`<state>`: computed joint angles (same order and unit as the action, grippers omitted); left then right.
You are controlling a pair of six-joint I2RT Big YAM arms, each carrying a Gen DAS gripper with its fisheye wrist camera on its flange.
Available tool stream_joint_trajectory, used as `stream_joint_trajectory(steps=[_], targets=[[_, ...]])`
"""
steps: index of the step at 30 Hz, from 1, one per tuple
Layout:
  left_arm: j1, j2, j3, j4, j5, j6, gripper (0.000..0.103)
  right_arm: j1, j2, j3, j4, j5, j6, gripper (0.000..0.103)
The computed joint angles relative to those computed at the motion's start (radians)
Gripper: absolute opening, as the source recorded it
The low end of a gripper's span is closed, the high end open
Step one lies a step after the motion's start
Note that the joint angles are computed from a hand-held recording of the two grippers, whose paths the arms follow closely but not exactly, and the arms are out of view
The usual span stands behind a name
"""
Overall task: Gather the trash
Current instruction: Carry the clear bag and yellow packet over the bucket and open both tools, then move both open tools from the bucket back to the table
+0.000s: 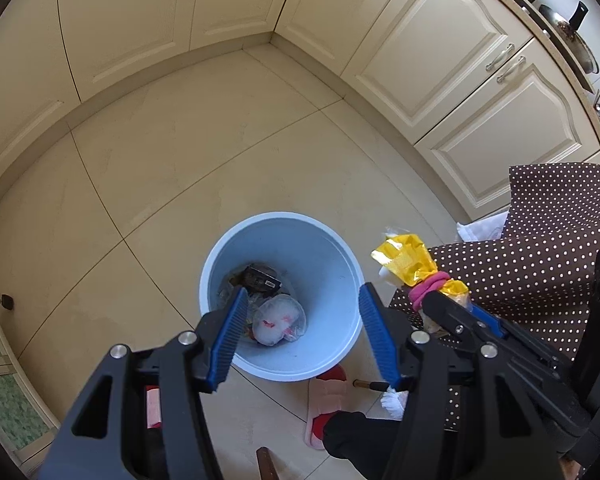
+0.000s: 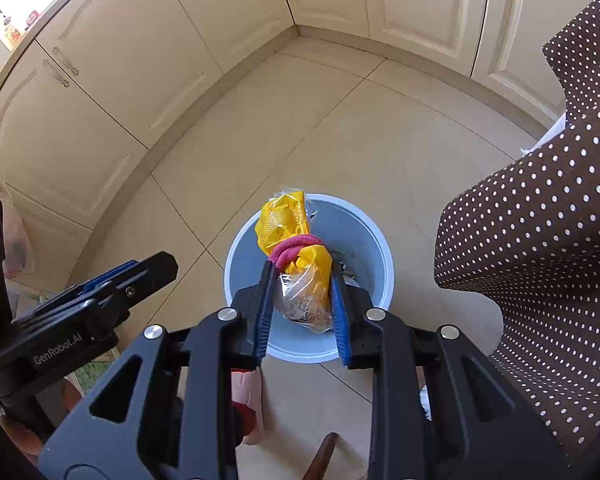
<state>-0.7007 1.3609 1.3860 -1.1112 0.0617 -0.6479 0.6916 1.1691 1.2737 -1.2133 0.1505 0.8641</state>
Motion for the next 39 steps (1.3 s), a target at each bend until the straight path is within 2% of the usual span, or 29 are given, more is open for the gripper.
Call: stream_joint_trajectory(steps=[10,12,13,21,23,26,31,37,39], targets=[[0.011,-0.013,0.000,-0.011,-0.029,0.014,0.057,-0.009,0.050,0.029,0.037,0.001,0.010,0.030],[0.014,-0.014,0.002,-0.012,-0.034,0.019,0.057,-0.013,0.055,0.032,0.037,0.001,0.008,0.039],[0.013,-0.016,0.004,-0.013,-0.039,0.022,0.057,-0.012,0.056,0.034,0.037,0.008,0.011,0.049],[0.005,-0.044,0.011,-0.013,-0.058,0.029,0.057,-0.005,0.030,0.043,0.010,0.043,0.001,0.050],[-0.006,-0.061,0.018,-0.011,-0.091,0.038,0.058,0.003,0.009,0.049,-0.009,0.061,-0.001,0.050],[-0.031,-0.089,0.043,-0.021,-0.138,0.039,0.059,0.032,-0.016,0.087,-0.058,0.120,-0.005,0.050],[-0.121,-0.113,0.142,-0.068,-0.249,0.046,0.060,0.099,-0.067,0.175,-0.159,0.249,-0.005,0.050],[-0.265,-0.104,0.310,-0.128,-0.378,0.054,0.064,0.249,-0.128,0.329,-0.331,0.466,0.050,0.050],[-0.328,-0.078,0.389,-0.153,-0.434,0.069,0.066,0.321,-0.137,0.398,-0.420,0.566,0.100,0.050]])
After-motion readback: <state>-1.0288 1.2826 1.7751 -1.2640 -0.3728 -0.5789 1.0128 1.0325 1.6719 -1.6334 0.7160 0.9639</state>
